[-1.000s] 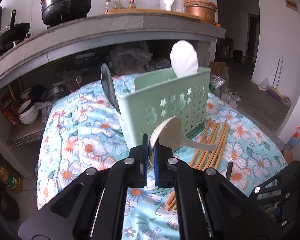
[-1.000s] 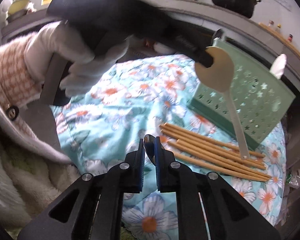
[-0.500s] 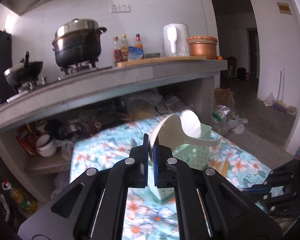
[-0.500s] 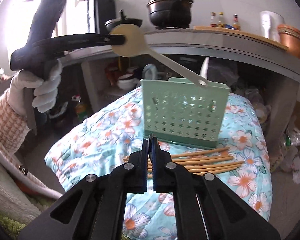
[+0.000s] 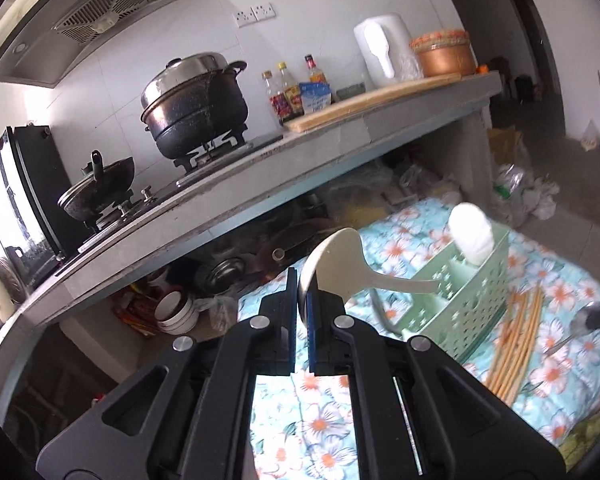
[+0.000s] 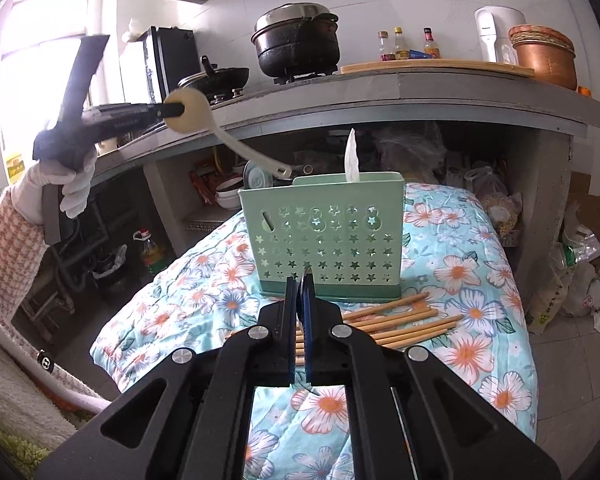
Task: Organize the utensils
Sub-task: 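Lower the ladle into the mint-green holder and open the left gripper, then lift the metal spoon with the right gripper and drop it into the holder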
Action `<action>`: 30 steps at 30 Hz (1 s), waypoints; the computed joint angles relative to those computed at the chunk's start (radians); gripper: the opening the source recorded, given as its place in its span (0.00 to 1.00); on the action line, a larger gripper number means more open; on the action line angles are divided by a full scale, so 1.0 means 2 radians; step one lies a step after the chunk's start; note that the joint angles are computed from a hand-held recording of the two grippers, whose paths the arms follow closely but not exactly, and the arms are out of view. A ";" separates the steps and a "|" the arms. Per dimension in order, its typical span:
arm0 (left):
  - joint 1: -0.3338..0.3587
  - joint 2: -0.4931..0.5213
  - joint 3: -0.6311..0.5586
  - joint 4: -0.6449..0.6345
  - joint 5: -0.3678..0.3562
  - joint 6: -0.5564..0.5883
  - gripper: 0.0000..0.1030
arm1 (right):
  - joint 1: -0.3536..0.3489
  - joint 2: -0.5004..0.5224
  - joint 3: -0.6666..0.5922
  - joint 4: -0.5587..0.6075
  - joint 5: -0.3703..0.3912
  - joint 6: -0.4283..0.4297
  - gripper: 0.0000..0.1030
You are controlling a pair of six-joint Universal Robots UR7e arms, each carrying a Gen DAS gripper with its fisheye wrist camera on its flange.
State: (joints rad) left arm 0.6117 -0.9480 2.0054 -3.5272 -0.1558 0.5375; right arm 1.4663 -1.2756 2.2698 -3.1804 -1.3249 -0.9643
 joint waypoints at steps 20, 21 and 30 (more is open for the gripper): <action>0.052 0.018 -0.062 0.263 -0.029 -0.122 0.07 | -0.021 -0.009 -0.017 0.017 0.032 0.047 0.03; 0.053 0.019 -0.063 0.252 -0.036 -0.118 0.07 | -0.021 -0.009 -0.017 0.016 0.032 0.050 0.03; 0.058 0.018 -0.041 0.116 -0.118 -0.090 0.42 | -0.019 -0.017 -0.025 0.007 0.029 0.077 0.03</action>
